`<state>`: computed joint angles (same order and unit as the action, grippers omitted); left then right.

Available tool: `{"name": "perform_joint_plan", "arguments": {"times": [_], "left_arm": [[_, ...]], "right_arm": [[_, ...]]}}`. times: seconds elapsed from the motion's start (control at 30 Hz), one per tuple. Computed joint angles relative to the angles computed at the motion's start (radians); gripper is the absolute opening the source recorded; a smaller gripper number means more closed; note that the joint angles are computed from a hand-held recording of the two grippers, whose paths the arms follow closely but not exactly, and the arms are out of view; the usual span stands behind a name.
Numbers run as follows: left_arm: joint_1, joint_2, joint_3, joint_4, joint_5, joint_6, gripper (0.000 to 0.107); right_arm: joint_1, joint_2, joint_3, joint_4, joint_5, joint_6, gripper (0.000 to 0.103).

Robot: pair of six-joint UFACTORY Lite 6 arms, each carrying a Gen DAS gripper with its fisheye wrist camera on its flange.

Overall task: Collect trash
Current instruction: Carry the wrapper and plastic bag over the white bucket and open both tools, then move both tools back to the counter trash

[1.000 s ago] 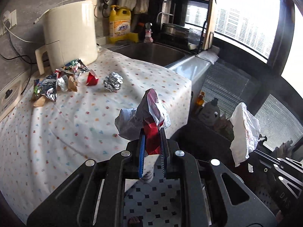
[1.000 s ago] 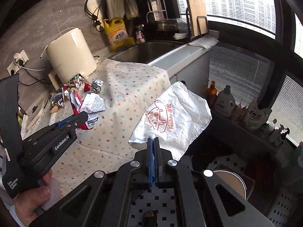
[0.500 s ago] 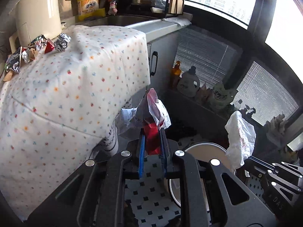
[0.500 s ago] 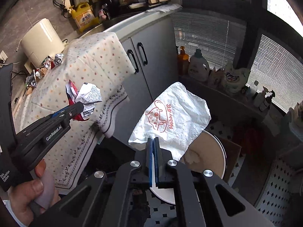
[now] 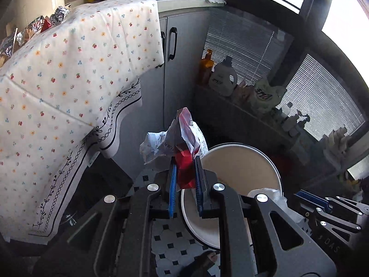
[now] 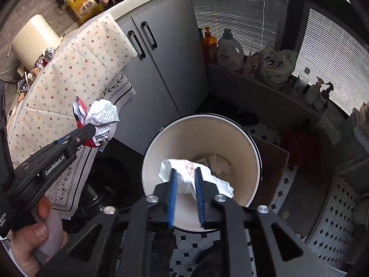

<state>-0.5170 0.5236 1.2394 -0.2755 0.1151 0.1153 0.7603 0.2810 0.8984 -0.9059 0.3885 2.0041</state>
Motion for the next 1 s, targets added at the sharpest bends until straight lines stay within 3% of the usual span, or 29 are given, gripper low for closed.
{"name": "perform_joint_plan", "arguments": {"times": [0.03, 0.17, 0.27, 0.47, 0.6, 0.63, 0.7, 0.8, 1.0], "left_arm": [[-0.007, 0.005, 0.001, 0.025, -0.002, -0.028, 0.015], [-0.037, 0.024, 0.011, 0.068, -0.003, -0.075, 0.015], [-0.047, 0.065, 0.064, -0.055, 0.028, 0.043, 0.015], [-0.100, 0.105, 0.141, -0.145, 0.067, 0.153, 0.015], [-0.136, 0.157, 0.225, -0.241, 0.157, 0.297, 0.017], [-0.144, 0.171, 0.244, -0.239, 0.173, 0.306, 0.019], [-0.150, 0.186, 0.267, -0.274, 0.206, 0.351, 0.038], [-0.149, 0.171, 0.264, -0.289, 0.221, 0.373, 0.054], [-0.120, 0.068, 0.225, -0.156, 0.207, 0.231, 0.067]], "right_arm": [[0.004, -0.011, -0.018, -0.026, 0.002, 0.036, 0.039], [0.003, -0.068, -0.090, -0.050, -0.004, 0.088, 0.039], [0.008, -0.126, -0.139, -0.032, 0.027, 0.096, 0.042], [0.028, -0.279, -0.233, 0.018, 0.128, 0.120, 0.046], [0.044, -0.358, -0.265, 0.063, 0.199, 0.114, 0.051], [0.054, -0.371, -0.270, 0.072, 0.219, 0.117, 0.053], [0.059, -0.410, -0.289, 0.089, 0.246, 0.115, 0.053], [0.066, -0.459, -0.309, 0.109, 0.284, 0.119, 0.053], [0.077, -0.486, -0.268, 0.107, 0.329, 0.109, 0.057]]}}
